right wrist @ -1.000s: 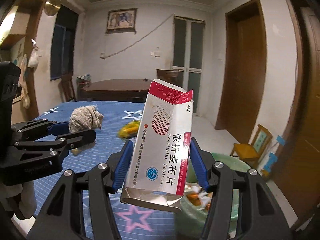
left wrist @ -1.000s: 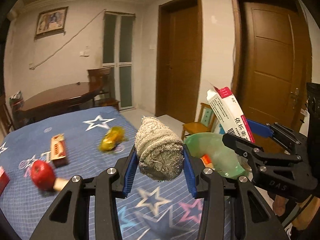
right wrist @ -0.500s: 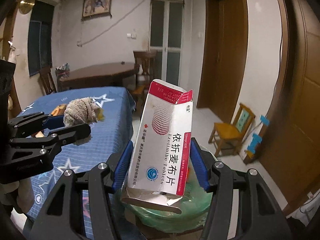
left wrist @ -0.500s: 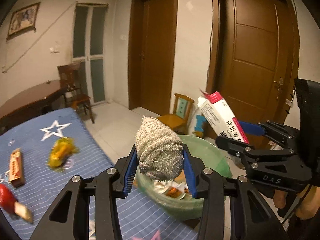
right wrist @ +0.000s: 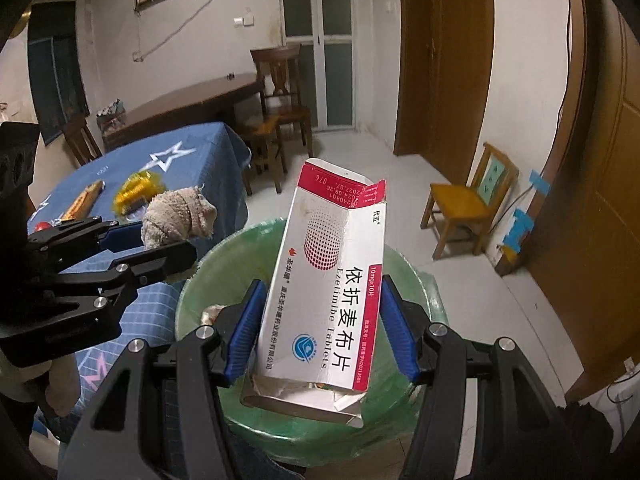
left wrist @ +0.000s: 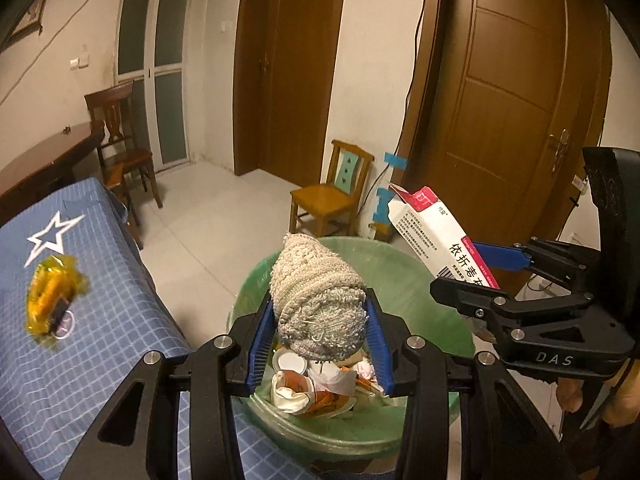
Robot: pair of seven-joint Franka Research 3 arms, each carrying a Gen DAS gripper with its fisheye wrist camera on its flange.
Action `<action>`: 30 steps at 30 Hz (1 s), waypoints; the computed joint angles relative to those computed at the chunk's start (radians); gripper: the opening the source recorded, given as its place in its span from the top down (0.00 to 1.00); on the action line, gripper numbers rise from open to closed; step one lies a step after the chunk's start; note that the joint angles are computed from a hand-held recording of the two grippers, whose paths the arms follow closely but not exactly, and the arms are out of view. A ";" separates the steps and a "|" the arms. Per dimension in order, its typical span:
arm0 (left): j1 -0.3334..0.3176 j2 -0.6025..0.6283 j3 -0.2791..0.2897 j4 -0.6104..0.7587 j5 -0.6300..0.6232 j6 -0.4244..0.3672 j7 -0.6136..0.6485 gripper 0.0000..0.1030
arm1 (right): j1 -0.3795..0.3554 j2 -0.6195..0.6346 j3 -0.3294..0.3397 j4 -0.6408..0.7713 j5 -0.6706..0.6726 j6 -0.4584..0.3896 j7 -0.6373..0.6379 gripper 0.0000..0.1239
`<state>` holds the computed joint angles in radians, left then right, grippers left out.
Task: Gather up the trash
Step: 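Carry the yarn ball and medicine box over the green bin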
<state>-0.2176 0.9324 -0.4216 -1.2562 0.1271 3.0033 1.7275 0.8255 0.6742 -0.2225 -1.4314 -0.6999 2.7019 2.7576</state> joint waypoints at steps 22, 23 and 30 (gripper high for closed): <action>-0.080 0.145 0.051 0.231 -0.053 -0.124 0.038 0.57 | -0.030 0.048 -0.001 0.040 0.122 0.021 -0.109 0.56; -0.080 0.148 0.052 0.235 -0.054 -0.125 0.039 0.57 | -0.032 0.052 -0.001 0.043 0.126 0.023 -0.114 0.56; -0.074 0.136 0.050 0.213 -0.058 -0.116 0.045 0.57 | -0.024 0.053 -0.012 0.043 0.137 0.024 -0.120 0.55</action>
<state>-0.2914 1.0679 -0.3719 -1.0433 0.0695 2.8874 1.7723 0.8020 0.7273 -0.2343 -1.3886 -0.5627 2.7258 2.6375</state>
